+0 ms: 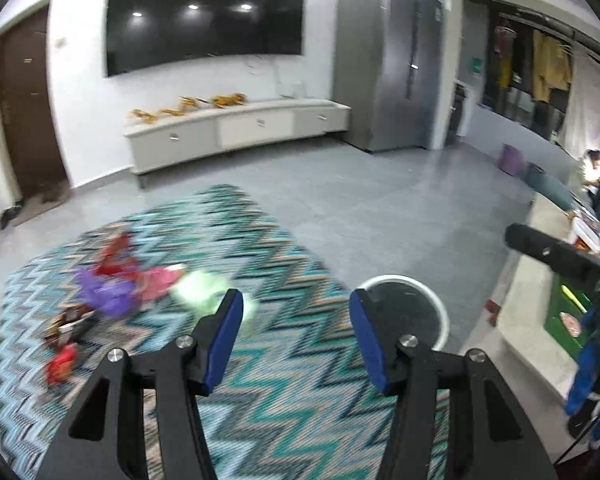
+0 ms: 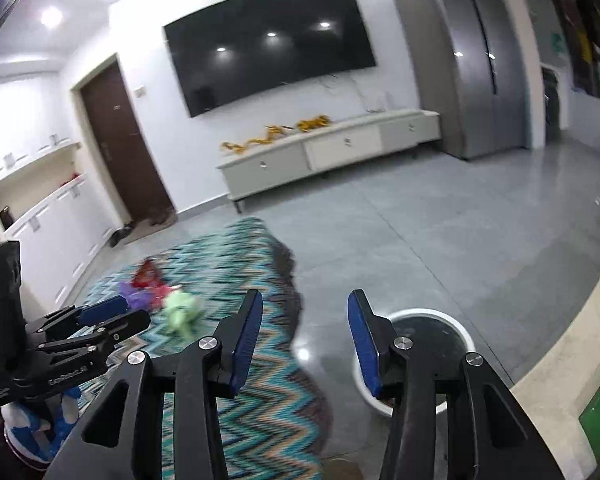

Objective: Collect trash
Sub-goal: 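Move both open tools back toward the remaining wrappers on the rug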

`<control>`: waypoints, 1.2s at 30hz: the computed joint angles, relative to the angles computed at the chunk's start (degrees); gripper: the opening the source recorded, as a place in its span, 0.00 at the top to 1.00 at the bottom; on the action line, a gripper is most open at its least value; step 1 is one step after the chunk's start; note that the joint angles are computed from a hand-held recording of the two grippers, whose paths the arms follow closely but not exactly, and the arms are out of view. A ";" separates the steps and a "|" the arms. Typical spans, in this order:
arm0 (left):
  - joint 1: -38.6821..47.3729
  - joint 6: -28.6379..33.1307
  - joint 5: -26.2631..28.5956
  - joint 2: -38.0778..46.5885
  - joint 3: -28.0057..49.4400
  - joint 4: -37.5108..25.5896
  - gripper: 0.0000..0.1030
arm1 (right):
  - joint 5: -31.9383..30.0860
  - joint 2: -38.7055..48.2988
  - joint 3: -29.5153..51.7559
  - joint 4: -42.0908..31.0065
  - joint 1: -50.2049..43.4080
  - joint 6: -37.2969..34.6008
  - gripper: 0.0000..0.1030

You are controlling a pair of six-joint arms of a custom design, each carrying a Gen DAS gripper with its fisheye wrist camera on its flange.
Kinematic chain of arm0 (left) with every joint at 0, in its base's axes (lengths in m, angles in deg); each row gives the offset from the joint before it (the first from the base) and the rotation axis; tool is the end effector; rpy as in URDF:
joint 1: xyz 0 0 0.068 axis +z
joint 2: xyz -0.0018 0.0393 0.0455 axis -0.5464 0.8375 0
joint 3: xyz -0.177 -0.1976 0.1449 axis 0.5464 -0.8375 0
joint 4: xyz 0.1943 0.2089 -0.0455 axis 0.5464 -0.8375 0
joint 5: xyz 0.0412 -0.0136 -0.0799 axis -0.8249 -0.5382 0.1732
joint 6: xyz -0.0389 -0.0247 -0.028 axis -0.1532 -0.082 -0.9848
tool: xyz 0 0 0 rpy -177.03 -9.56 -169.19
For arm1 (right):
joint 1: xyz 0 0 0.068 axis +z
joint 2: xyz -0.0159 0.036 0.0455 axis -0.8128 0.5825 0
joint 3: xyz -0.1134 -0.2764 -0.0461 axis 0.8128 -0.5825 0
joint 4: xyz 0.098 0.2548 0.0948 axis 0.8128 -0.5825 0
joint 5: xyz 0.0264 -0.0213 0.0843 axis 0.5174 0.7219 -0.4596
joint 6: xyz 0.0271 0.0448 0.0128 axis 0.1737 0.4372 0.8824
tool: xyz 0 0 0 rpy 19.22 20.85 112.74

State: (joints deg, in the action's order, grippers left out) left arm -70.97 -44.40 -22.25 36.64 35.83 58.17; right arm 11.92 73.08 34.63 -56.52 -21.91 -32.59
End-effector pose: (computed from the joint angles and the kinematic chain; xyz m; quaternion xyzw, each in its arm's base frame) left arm 0.2104 -0.1458 0.2610 0.0407 0.8998 -0.0390 0.4326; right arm 0.2124 0.1311 0.2296 -0.0677 0.8727 0.1783 0.4495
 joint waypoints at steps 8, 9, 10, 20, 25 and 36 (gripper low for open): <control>1.77 -4.24 -7.62 -21.38 -8.95 -12.77 0.48 | 7.04 -0.32 3.39 -3.68 12.73 1.67 0.48; 2.02 -4.35 -8.06 -23.09 -9.29 -14.18 0.48 | 8.03 0.14 3.97 -4.00 14.38 1.81 0.48; 2.14 -4.59 -8.73 -25.01 -9.77 -15.71 0.48 | 8.93 0.55 4.54 -4.38 15.92 2.05 0.48; 2.78 -7.22 -13.24 -39.33 -12.22 -27.05 0.47 | 12.31 8.34 10.50 -5.34 25.58 2.61 0.47; 4.99 -6.69 -12.92 -42.48 -12.93 -29.23 0.47 | 12.90 11.97 13.33 -5.20 27.75 2.31 0.47; 19.06 1.18 -1.84 -44.97 -15.59 -25.20 0.37 | 11.36 18.56 16.60 -4.53 27.45 1.97 0.42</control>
